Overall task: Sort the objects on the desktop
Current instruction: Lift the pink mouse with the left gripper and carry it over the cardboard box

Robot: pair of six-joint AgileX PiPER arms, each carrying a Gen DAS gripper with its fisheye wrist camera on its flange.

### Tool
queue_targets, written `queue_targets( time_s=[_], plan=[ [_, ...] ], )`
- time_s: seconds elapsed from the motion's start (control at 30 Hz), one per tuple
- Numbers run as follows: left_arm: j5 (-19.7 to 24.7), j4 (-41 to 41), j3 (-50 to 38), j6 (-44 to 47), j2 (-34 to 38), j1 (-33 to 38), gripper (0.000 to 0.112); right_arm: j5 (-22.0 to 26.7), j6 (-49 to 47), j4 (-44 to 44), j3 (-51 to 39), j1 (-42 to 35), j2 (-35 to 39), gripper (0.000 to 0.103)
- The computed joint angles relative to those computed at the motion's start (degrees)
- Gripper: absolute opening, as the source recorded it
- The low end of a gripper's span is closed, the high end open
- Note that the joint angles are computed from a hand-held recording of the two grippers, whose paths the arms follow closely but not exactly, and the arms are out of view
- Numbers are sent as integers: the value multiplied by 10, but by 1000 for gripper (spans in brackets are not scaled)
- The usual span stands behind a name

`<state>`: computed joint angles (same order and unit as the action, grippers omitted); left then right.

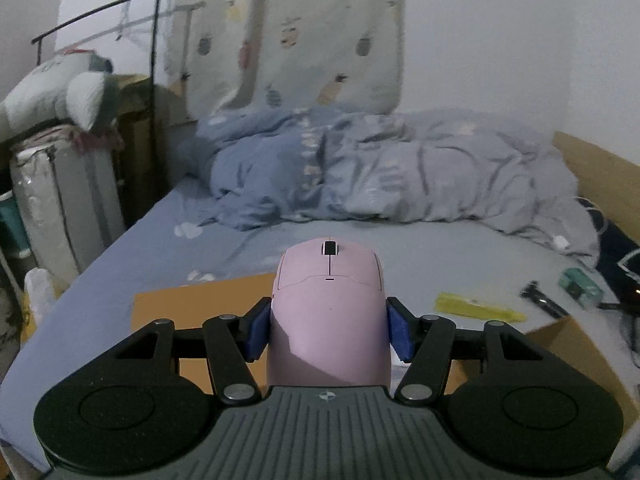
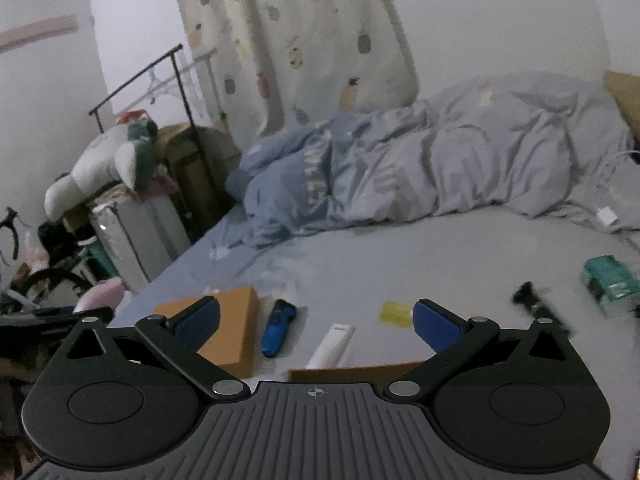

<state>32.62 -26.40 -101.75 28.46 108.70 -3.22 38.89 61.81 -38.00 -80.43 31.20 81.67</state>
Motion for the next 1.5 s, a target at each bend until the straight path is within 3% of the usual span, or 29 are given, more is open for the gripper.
queue_targets(
  time_s=[0.3, 0.57, 0.83, 1.1, 1.5],
  plan=[
    [-36, 1, 90, -4, -49, -71, 60, 52, 37, -45, 108, 15, -120, 103],
    [-62, -8, 125, -3, -51, -131, 60, 82, 84, -104, 219, 29, -204, 103],
    [-111, 8, 166, -48, -43, -186, 60, 35, 140, -112, 325, -6, -269, 103],
    [-144, 9, 198, -74, -22, -225, 60, -3, 182, -124, 387, -23, -283, 103],
    [-147, 185, 155, -264, 58, -277, 60, -59, 154, -93, 412, -68, -267, 103]
  ],
)
